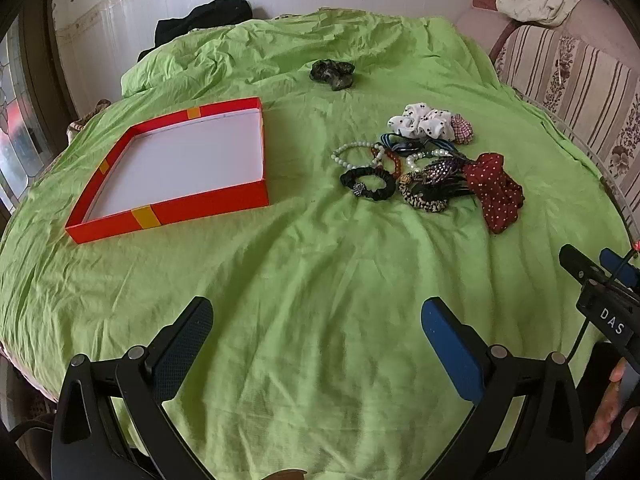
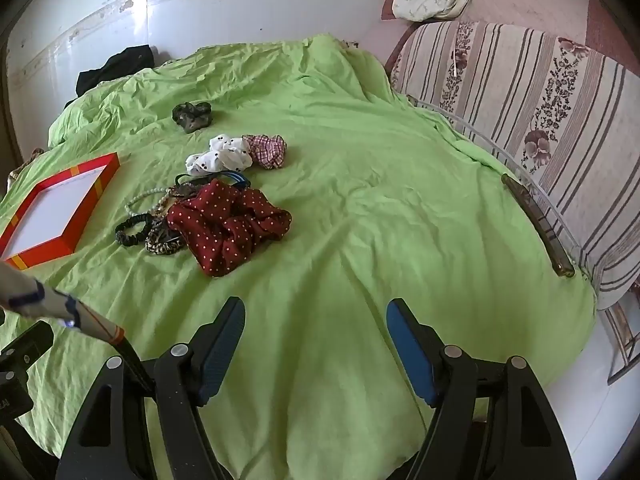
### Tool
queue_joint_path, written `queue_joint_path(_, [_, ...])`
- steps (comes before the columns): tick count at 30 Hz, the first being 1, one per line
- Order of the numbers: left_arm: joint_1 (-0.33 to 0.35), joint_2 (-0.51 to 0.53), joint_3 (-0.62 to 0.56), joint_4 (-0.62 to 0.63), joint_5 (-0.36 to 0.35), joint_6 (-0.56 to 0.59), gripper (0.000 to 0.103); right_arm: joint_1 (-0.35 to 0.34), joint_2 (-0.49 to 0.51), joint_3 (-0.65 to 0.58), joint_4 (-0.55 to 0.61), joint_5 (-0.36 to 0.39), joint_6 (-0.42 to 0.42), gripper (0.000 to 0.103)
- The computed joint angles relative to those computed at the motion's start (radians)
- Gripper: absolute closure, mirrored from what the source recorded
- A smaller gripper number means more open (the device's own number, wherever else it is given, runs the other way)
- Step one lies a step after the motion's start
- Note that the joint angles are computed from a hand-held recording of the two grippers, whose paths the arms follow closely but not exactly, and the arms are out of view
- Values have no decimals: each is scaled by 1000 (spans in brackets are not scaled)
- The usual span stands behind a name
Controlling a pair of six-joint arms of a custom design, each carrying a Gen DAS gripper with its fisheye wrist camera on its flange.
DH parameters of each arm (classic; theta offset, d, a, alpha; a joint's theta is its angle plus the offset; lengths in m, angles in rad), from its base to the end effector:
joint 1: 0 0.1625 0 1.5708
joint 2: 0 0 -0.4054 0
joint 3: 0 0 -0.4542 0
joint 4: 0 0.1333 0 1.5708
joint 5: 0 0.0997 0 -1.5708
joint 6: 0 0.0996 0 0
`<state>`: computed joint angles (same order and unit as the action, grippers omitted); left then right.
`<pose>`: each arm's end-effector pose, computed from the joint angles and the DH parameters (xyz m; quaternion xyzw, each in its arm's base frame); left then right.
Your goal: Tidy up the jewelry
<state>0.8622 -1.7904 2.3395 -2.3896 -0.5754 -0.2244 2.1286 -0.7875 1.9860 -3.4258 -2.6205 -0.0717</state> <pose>-0.1019 -0.4522 0.2954 0.1464 0.8607 -0.3183 0.3694 0.3365 -0.4507 0.0483 0.1000 -0.8290 0.3849 0.3932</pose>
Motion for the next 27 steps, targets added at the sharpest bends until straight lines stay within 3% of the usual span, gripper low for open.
queue_joint_path(16, [20,11,0,2,-1,-2,0,-3,9,-1,23,9,18,25])
queue_joint_path(27, [103,60,-28,48,-47,-40,0,-9,3,3,49,20,36,25])
